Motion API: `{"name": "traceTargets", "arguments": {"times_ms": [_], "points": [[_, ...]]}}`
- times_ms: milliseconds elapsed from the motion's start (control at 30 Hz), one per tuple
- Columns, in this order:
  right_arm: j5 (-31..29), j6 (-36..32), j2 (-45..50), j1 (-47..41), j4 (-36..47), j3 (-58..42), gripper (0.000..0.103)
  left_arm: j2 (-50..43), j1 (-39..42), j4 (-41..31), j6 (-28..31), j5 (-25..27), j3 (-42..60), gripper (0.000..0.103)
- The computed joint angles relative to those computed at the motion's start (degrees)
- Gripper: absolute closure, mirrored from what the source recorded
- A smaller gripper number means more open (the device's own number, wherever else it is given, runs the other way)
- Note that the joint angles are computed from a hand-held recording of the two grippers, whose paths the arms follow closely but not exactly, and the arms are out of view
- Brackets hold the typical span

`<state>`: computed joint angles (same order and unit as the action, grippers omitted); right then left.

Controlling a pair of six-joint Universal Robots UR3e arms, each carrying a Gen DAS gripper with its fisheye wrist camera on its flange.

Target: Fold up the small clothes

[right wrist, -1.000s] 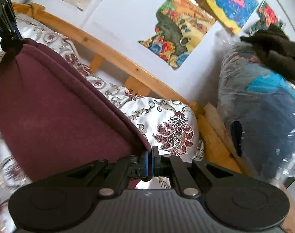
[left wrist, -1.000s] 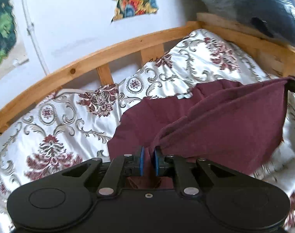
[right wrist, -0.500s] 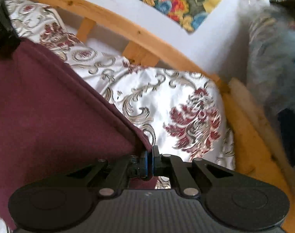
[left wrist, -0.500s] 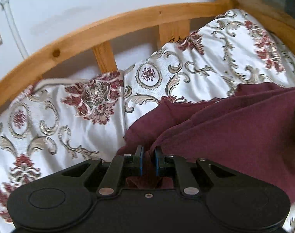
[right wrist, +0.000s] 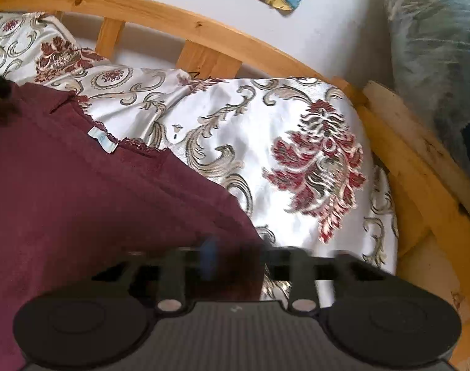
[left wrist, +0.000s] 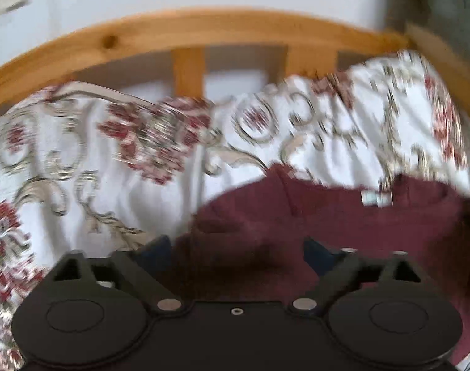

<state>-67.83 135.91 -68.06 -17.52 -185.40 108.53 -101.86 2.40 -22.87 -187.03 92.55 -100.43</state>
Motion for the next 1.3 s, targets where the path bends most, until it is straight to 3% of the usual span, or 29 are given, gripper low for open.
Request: {"name": "traceTargets", "arguments": {"times_ms": [67, 133, 167, 300, 400, 500, 567, 667, 767, 833, 900, 1000, 1133, 1300], "points": [[3.7, 0.1, -3.3, -3.2, 0.0, 4.1, 0.032, 4.5, 2.2, 4.0, -0.5, -1.8, -6.1, 0.003], [8.1, 0.0, -7.8, -7.3, 0.4, 9.4, 0.01, 9.4, 3.7, 7.7, -0.9, -2.1, -12.9, 0.001], [11.1, -0.2, -10.3, -9.8, 0.2, 12.9, 0.006, 11.8, 4.5, 9.0, -0.7, -2.9, -16.0, 0.001], [21.8, -4.7, -22.8, -20.4, 5.9, 27.0, 0.0, 23.8, 7.2, 10.7, 0.4, -6.8, -29.5, 0.001], [26.5, -8.9, -32.4, -26.8, 13.7, 35.2, 0.0, 31.8, 7.0, 12.8, 1.2, -8.3, -38.6, 0.001], [28.9, -10.4, -39.1, -31.2, 20.3, 40.8, 0.0, 34.6, 3.5, 14.6, 1.8, -6.4, -43.1, 0.004], [27.9, -8.5, -39.6, -31.4, 22.8, 41.2, 0.0, 33.5, 0.3, 14.9, 1.7, -3.7, -43.5, 0.009], [26.5, -5.4, -35.7, -30.0, 16.8, 41.5, 0.0, 29.9, -4.2, 15.7, -0.4, 2.0, -42.8, 0.017], [25.8, -1.9, -29.3, -28.1, 10.5, 40.3, 0.0, 29.6, -2.9, 14.0, -1.8, 0.9, -42.8, 0.036], [23.5, 1.7, -24.5, -26.2, 3.7, 40.0, 0.0, 28.7, -1.8, 13.4, -3.3, 0.3, -42.8, 0.064], [20.5, 4.8, -20.3, -24.3, -3.7, 40.1, 0.0, 28.6, 0.0, 13.8, -4.8, -1.7, -43.8, 0.07], [16.3, 7.1, -16.0, -21.8, -12.1, 40.6, 0.0, 28.0, 1.7, 15.3, -6.6, -3.6, -45.2, 0.07], [12.6, 6.4, -12.3, -18.8, -18.2, 41.1, 0.0, 28.2, 2.8, 16.6, -8.0, -4.4, -46.7, 0.063], [11.8, 6.5, -11.0, -18.0, -20.4, 41.2, 0.0, 27.6, 1.7, 17.0, -9.3, -3.0, -46.5, 0.058]]}}
